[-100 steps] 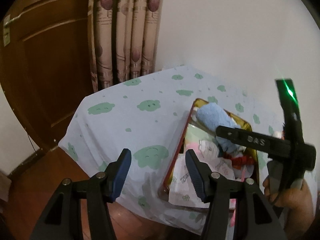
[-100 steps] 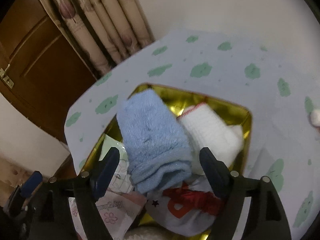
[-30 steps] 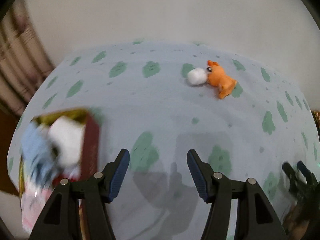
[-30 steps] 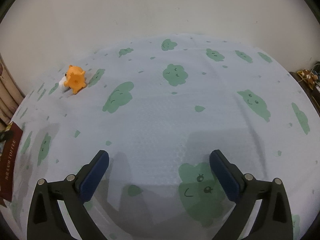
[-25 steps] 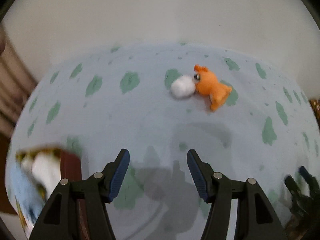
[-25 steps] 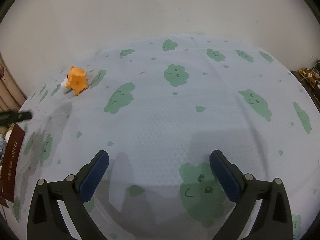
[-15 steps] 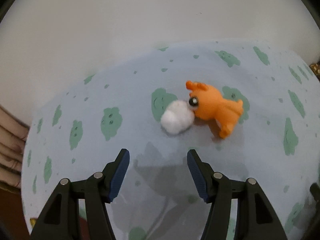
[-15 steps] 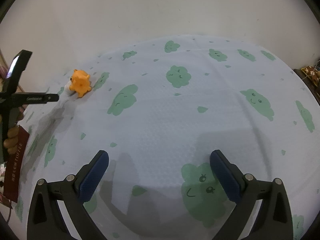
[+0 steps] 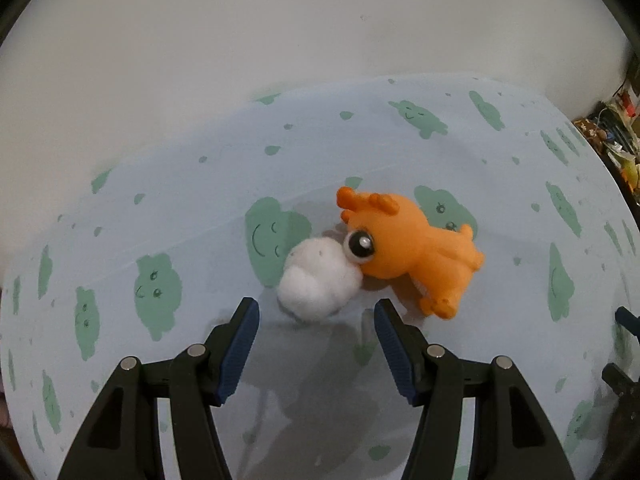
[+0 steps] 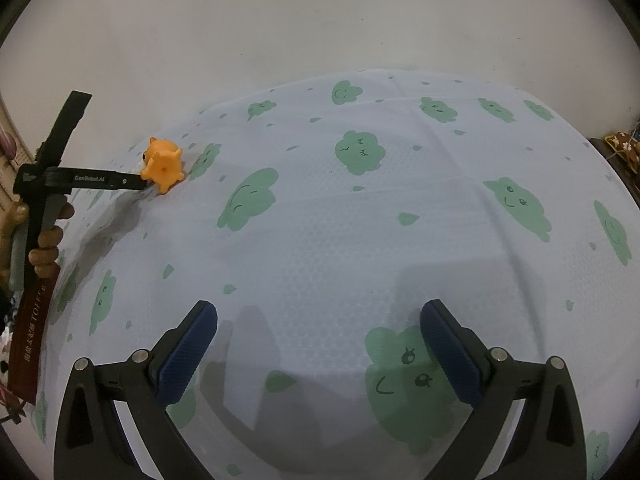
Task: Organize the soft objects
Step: 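Grasp the white pompom with the left gripper and lift it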
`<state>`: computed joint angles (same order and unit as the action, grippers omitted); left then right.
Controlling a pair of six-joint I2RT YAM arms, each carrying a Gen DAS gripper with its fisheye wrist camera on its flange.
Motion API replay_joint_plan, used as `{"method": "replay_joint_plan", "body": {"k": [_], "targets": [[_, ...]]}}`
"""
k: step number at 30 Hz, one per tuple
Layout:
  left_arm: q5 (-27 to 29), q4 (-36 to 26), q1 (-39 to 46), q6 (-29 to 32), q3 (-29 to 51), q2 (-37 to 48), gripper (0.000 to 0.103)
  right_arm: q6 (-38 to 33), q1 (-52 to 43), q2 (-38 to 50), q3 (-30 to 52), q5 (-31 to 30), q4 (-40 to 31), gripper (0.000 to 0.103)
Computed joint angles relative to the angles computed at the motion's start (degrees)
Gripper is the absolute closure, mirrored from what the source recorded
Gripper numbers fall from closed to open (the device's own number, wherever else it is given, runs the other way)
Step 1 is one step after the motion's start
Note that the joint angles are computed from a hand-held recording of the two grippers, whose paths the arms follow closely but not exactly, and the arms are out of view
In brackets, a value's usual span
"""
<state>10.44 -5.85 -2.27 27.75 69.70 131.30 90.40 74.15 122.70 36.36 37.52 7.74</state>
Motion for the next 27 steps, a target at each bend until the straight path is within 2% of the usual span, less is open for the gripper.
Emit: {"method": "replay_joint_plan", "body": {"k": [3, 7, 8, 9, 10, 11, 15, 21, 24, 27], "targets": [[-0.97, -0.39, -0.23, 0.39, 2.45, 2.18, 0.042, -0.21, -0.18, 0.24, 0.41, -0.18, -0.28, 0.001], [0.71, 4.85, 0.64, -0.78, 1.48, 2.91, 0.042, -0.31, -0.23, 0.28, 0.45, -0.25, -0.26, 0.0], [0.91, 3.77, 0.75, -1.28, 2.49, 3.61, 0.046, -0.39, -0.24, 0.31, 0.53, -0.32, -0.37, 0.0], [1.68, 1.57, 1.02, -1.72, 4.15, 4.65, 0.058, -0.44, -0.25, 0.32, 0.56, -0.36, -0.42, 0.0], [3.19, 1.34, 1.42, -2.19, 4.32, 4.74, 0.062, -0.44, -0.25, 0.32, 0.56, -0.36, -0.42, 0.0], [3.45, 1.99, 1.54, -2.36, 3.62, 4.29, 0.081, -0.44, -0.25, 0.32, 0.56, -0.36, -0.42, 0.0], [3.17, 2.75, 1.72, -4.24, 2.49, 3.66, 0.083, -0.53, -0.31, 0.25, 0.5, -0.39, -0.38, 0.0], [3.9, 7.0, 5.46, -12.58, -9.06, -3.66, 0.083, -0.87, -0.54, 0.34, 0.27, -0.54, 0.23, 0.0], [3.81, 11.57, 7.58, -16.32, -20.11, -11.07, 0.083, -1.02, -0.64, 0.43, 0.58, -0.69, -0.32, 0.0], [3.64, 15.71, 9.4, -16.28, -29.56, -17.91, 0.083, -1.05, -0.68, 0.46, 0.73, -0.77, -0.59, 0.0]]}}
